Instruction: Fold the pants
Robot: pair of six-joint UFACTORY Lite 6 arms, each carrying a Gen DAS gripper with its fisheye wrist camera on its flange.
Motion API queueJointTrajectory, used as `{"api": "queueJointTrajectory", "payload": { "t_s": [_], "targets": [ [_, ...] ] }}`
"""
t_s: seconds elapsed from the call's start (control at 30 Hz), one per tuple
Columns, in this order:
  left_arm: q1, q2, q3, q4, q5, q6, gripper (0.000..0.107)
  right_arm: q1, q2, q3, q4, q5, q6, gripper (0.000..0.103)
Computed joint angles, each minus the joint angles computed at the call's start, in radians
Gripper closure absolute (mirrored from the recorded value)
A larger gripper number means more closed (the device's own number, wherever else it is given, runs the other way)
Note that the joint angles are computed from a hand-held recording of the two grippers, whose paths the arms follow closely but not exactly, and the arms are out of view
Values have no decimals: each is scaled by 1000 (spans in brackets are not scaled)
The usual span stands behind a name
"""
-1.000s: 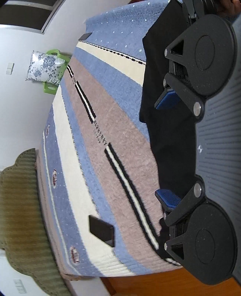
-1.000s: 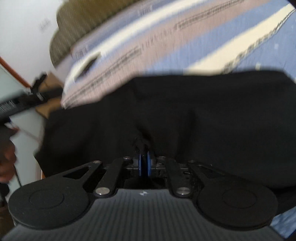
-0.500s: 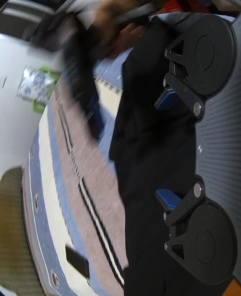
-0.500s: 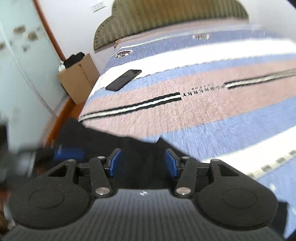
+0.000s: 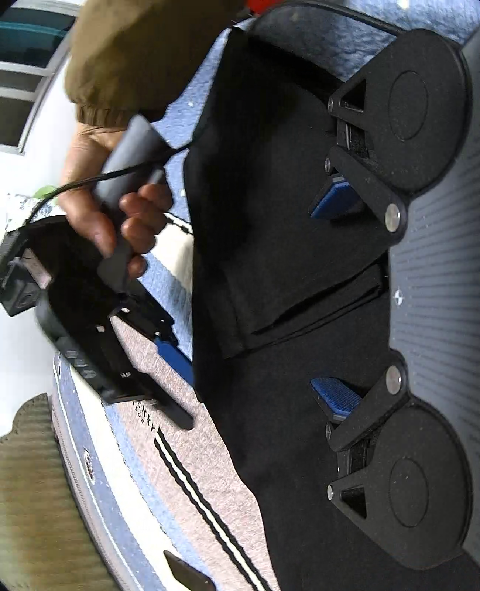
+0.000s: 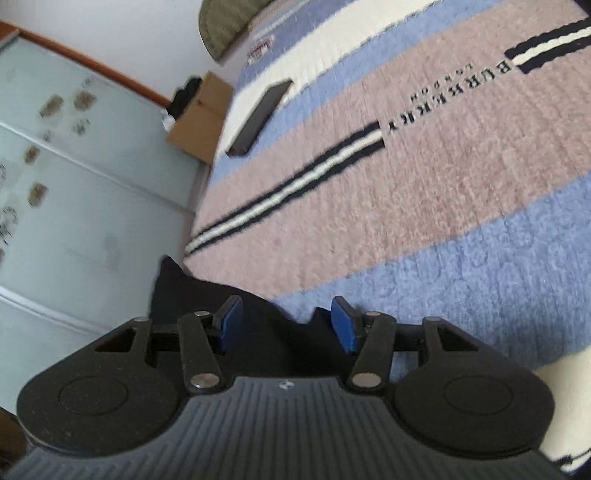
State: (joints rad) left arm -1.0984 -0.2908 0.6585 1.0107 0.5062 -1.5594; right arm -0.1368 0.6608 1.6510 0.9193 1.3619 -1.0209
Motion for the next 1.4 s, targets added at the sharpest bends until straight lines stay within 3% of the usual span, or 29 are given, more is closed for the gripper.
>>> {"api": "queueJointTrajectory", "payload": {
  "t_s": [0.03, 0.07, 0.17, 0.23, 0.43, 0.6, 0.7, 0.73, 0.77, 0.8, 0.87, 0.97, 1.07, 1.17, 1.3, 1.4],
  "targets": [
    [14, -9, -5, -10, -12, 7, 14, 20, 1, 1, -18, -27, -3, 55],
    [28, -21, -12, -20, -21, 17, 14, 29, -2, 6, -39, -43, -2, 69],
    [49, 2, -3, -46, -28, 35, 14, 59, -36, -27, -86, -89, -17, 88],
    [37, 12, -20, -6, -23, -7, 12, 71, -67, -52, -106, -122, -19, 94],
    [-68, 81, 19, 66, 92, -59, 7, 68, -159, -137, -52, -234, -5, 99],
    [-40, 36, -8, 28, 61, -29, 7, 137, -140, -199, -65, -418, 56, 102],
    [-16, 6, -4, -43, 55, 36, 7, 146, -156, -232, -37, -452, 55, 103],
    [0, 2, -5, -48, 47, 47, 7, 141, -173, -246, -29, -470, 58, 101],
    [2, -25, -12, -58, 54, 56, 6, 131, -208, -272, -15, -492, 57, 90],
    [4, -50, -18, -64, 62, 62, 7, 101, -244, -284, -8, -476, 59, 85],
    [15, -85, -19, -87, 76, 82, 6, -10, -362, -340, 47, -400, -2, 72],
    [45, -114, -4, -141, 72, 128, 7, -219, -527, -395, 10, -294, -47, 60],
    [60, -117, 17, -181, 55, 154, 6, -456, -591, -379, -101, -190, -81, 59],
    [37, -92, 49, -187, 62, 146, 6, -637, -532, -312, -209, -109, -80, 58],
    [-60, -48, 100, -126, 160, 79, 7, -757, -410, -262, -267, -40, -79, 53],
    [-78, -23, 121, -77, 194, 49, 6, -739, -405, -314, -322, -104, -67, 46]
  ]
}}
